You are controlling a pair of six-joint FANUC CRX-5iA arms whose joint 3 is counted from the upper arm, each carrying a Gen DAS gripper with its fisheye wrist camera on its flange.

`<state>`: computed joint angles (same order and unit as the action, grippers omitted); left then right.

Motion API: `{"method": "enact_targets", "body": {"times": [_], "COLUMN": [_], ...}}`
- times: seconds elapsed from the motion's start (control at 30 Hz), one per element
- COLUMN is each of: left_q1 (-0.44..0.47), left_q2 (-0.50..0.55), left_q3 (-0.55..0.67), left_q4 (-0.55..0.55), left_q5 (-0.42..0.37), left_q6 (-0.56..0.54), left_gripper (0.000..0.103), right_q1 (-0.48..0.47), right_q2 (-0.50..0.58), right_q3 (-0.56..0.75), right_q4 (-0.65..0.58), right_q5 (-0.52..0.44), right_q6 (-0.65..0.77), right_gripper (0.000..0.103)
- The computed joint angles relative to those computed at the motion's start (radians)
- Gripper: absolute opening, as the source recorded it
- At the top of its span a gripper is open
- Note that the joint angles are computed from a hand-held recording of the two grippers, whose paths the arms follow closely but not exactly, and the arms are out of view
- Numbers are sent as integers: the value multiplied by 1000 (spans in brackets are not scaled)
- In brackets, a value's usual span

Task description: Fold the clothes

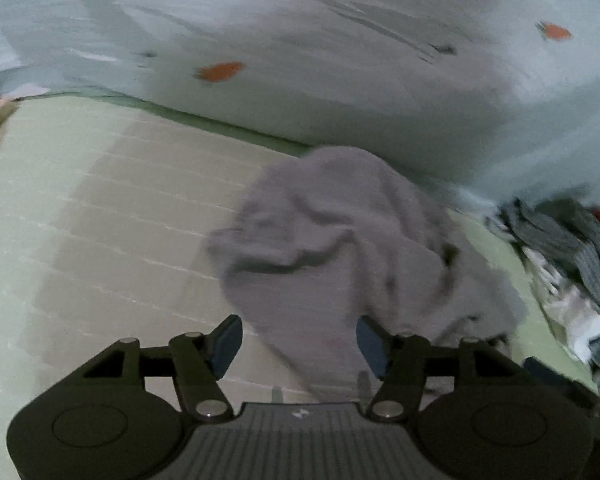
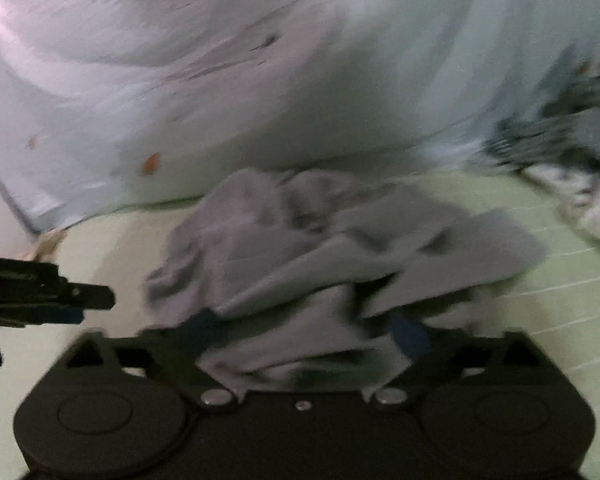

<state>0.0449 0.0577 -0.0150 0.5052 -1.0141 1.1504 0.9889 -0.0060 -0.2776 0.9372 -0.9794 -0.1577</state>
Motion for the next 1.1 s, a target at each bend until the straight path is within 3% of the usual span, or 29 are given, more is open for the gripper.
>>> {"method": "enact_targets", "body": {"times": [0.1,0.27,0.3,0.33,0.4,0.57,0.73,0.87,1.1], "left_q1": [-56,-151,-163,-173,-179,-125,-6,134,302], "left_q2": [35,104,115,126,131,8,-117,-155,-189], "left_q3": [18,63,74,87,89,-29,-68,-48,-74], "left_q4": [18,-12,-31,-53,-69,-53,-172,-272,-335], "left_q5": [-10,7,7,3,9,156,269,275,231], "left_q6": [-28,-14,2,22,49,54,141,266,286], "left_gripper": [71,68,53,31,13,10,10,10,10], "right_q1": [15,22,20,19,19,35,58,89,134], "right_q2": [-50,-103,-110,-115,-125,-128,-101,-60,23], "right_q3": [-48,-94,-99,-102,-113,-126,-102,-61,35], "right_q4": [-17,-90,-102,-110,-118,-115,-127,-138,-158], "right_q5": [-77,-153,-167,-179,-199,-229,-235,-238,-264], "right_q6": [-16,-78,-84,-91,-110,-165,-191,-185,-163], "right_gripper": [102,102,102,102,102,102,102,102,102]}}
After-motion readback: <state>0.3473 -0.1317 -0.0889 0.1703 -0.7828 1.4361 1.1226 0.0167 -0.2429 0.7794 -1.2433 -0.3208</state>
